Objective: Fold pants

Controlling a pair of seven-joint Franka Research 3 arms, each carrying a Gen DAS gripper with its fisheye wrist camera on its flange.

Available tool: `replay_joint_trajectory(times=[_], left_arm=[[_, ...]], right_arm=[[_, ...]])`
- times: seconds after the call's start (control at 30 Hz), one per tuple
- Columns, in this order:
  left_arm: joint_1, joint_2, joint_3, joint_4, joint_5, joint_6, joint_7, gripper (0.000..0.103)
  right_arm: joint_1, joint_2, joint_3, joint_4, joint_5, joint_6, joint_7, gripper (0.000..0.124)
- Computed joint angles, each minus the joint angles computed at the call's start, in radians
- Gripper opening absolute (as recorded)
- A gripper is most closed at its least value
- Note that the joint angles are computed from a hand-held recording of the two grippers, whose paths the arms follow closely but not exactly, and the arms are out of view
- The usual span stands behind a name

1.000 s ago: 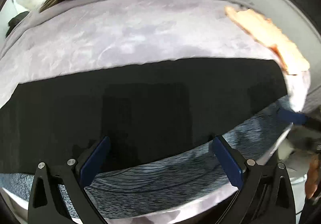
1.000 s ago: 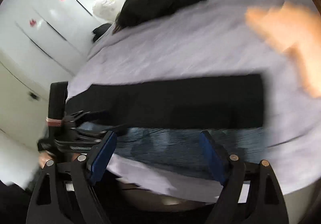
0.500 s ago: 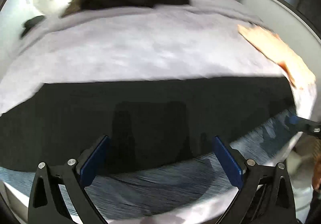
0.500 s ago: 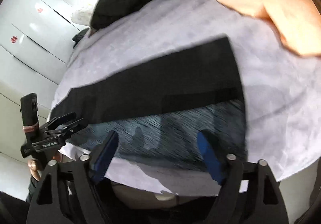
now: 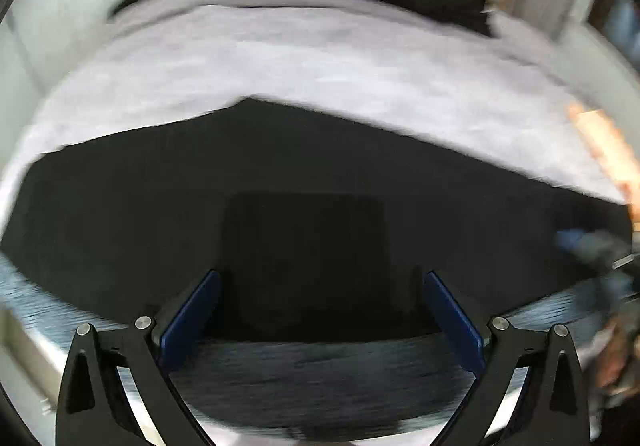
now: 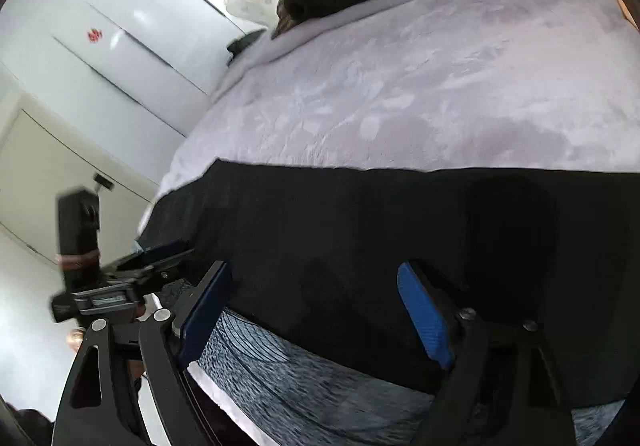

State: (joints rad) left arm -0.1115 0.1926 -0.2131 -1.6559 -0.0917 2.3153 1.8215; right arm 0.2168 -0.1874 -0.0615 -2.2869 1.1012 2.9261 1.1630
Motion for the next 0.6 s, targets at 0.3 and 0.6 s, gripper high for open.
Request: replay_joint_trajectory(times=[0.3,0.6], left_arm=[[0.01,-0.006,0.022,-0.066,0.04,0.102,-0.089,0.103],[0.008,-0.012,0.012,-0.106,0.069,0.164,-0.154,0.103]], right_arm=[[-0.376,-0.148,0.284,-0.188,-0.789,-0.002,0.718,0.087],[-0.625,-0.137,0.552,-0.099,-1.376,-0.204,1.197,0.103]])
